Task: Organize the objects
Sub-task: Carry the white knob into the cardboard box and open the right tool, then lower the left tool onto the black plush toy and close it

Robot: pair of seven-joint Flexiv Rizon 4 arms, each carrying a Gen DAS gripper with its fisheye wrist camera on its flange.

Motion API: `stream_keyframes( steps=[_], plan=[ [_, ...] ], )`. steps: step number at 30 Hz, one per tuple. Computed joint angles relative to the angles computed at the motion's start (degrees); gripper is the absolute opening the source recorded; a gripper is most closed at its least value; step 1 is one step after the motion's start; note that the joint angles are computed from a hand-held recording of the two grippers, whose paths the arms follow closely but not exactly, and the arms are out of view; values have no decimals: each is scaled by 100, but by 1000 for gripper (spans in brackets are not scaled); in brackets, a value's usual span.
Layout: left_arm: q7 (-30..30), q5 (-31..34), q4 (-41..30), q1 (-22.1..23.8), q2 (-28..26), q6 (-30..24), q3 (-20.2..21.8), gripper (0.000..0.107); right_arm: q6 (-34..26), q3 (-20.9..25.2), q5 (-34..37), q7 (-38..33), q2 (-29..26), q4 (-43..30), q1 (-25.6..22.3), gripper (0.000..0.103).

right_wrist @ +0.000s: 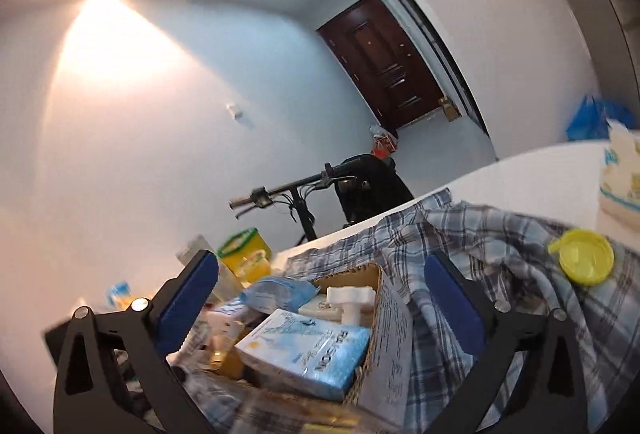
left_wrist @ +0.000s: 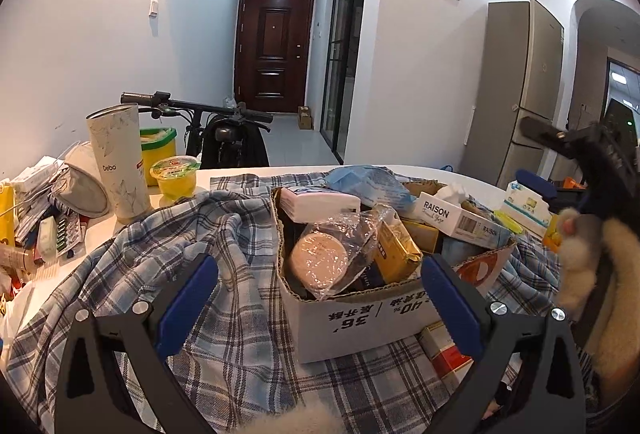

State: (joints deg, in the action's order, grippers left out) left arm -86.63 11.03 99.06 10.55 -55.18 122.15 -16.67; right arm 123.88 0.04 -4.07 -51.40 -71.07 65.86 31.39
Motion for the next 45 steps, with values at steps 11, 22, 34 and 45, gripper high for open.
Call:
stream_keyframes(
  steps=[11,22,34,45],
  plan=[
    [195,753,96,328,13,-96,-436,103,99,-1215,1204,-1872,732,1321,1252,103],
    [1505,1795,420,1780,-407,-1794,-2500,103,-145,-1039,1783,-2956,935,2003,1284,103],
    [2590,928,749,1922,-319,-2868,-2800,103,-491,-1312,1782,-3051,838,1893,1522,103],
    [3533,348,1110,1632,74,-3582,-2536,103,-501,-1313,1742,-2980,862,1930,1518,103]
  ],
)
